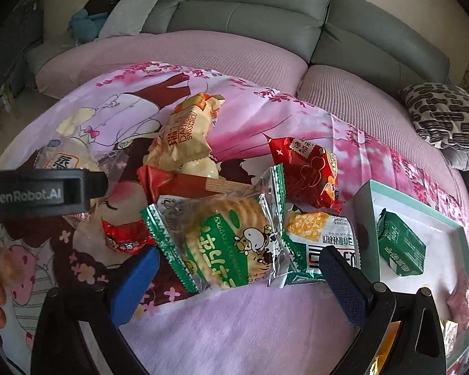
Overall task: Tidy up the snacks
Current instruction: 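Grasp the Kong bun bag with the left tool while the right tool grasps the green cookie pack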
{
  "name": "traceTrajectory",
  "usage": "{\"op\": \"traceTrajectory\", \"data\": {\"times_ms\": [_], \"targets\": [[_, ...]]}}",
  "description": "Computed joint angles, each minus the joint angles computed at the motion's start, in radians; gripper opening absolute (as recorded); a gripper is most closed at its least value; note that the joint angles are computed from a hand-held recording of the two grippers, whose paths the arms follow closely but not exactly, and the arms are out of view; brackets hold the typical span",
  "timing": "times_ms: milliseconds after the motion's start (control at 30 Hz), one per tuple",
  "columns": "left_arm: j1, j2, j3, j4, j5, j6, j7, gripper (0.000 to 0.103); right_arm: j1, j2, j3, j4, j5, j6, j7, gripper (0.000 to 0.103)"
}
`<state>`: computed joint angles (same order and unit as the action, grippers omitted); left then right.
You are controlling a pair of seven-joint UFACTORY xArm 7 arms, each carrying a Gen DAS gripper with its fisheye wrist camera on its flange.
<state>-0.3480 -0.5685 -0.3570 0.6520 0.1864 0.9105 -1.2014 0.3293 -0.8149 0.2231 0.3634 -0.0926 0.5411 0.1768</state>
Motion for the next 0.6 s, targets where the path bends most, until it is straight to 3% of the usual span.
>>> {"op": "traceTrajectory", "data": {"times_ms": [233, 333, 367, 500, 600], "targets": [[0.007, 0.015, -0.01, 0.016, 0.024, 0.01, -0.014, 0.102, 0.002, -0.012, -0.007, -0.011, 0.005, -0.027, 0.003, 0.103], [0.008, 0.019, -0.015, 0.025, 0.036, 0.023, -0.02, 0.102, 0.019, -0.023, -0.034, -0.017, 0.027, -0.041, -0.009, 0.095], [0.008, 0.021, -0.016, 0.027, 0.04, 0.025, -0.021, 0.1, 0.029, -0.025, -0.048, -0.019, 0.04, -0.045, -0.018, 0.092], [-0.001, 0.01, -0.009, 0.022, 0.037, 0.012, -0.021, 0.074, 0.057, -0.034, -0.078, -0.027, 0.085, -0.054, -0.042, 0.077], [-0.002, 0.01, -0.013, 0.029, 0.042, 0.017, -0.013, 0.069, 0.067, -0.043, -0.096, -0.033, 0.116, -0.061, -0.054, 0.071]]}}
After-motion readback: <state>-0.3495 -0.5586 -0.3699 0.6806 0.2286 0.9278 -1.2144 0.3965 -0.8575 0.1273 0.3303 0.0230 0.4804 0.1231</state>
